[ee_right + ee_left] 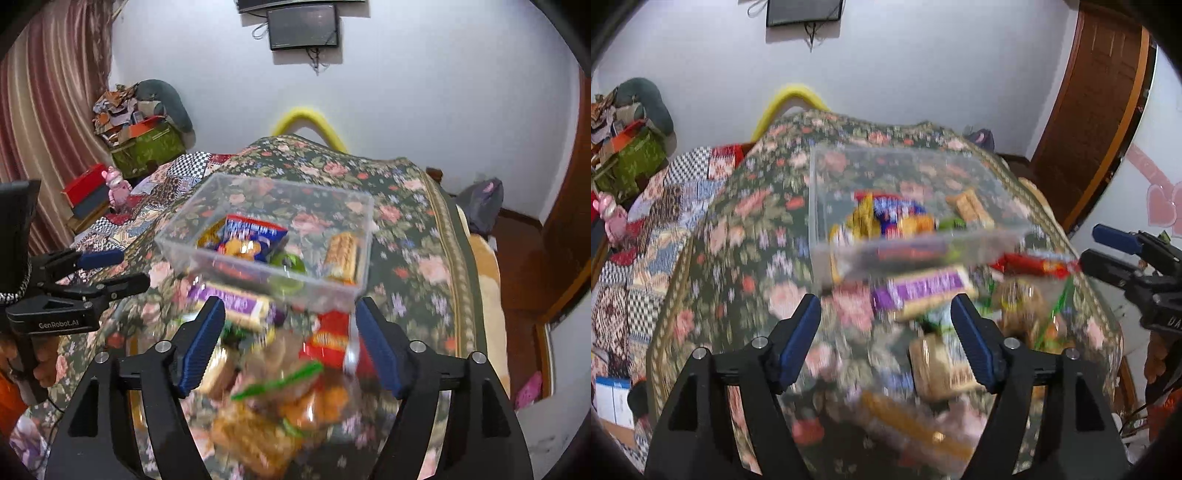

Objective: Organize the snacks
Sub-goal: 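Grasp the gold-striped biscuit tube with left tool while right tool grasps the peanut-cracker pack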

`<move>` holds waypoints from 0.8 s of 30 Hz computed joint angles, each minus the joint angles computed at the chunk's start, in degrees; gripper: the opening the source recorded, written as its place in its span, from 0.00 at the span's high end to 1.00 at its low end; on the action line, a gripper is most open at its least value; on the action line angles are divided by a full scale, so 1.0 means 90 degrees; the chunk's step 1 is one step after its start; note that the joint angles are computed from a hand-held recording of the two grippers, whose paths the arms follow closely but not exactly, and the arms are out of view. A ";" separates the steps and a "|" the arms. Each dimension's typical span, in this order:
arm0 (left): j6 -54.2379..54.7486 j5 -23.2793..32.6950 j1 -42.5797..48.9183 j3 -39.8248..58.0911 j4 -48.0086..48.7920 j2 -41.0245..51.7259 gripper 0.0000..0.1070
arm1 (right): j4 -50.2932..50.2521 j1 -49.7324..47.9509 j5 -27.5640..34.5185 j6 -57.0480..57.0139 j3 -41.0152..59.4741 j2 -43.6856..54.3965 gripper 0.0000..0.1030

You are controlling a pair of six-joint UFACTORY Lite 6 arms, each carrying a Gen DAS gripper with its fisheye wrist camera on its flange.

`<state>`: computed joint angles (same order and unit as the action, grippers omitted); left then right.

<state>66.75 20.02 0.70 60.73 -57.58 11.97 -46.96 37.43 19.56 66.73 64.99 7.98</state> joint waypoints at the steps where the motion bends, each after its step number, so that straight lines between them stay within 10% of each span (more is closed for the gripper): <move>1: 0.0040 -0.0048 -0.0010 -0.0222 -0.0016 -0.0092 0.32 | -0.0088 0.0014 -0.0063 0.0183 -0.0219 -0.0128 0.30; 14: 0.1897 -0.0655 -0.0312 -0.2340 -0.1903 -0.0703 0.29 | -0.0866 0.0431 -0.0570 0.1995 -0.1943 -0.0495 0.29; 24: 0.3081 0.0018 0.0460 -0.2744 -0.2805 -0.0559 0.21 | -0.1358 0.0863 -0.1039 0.2962 -0.2094 -0.0202 0.30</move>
<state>94.47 20.19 4.84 36.03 -82.83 6.94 -59.18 45.20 10.21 93.39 46.14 6.16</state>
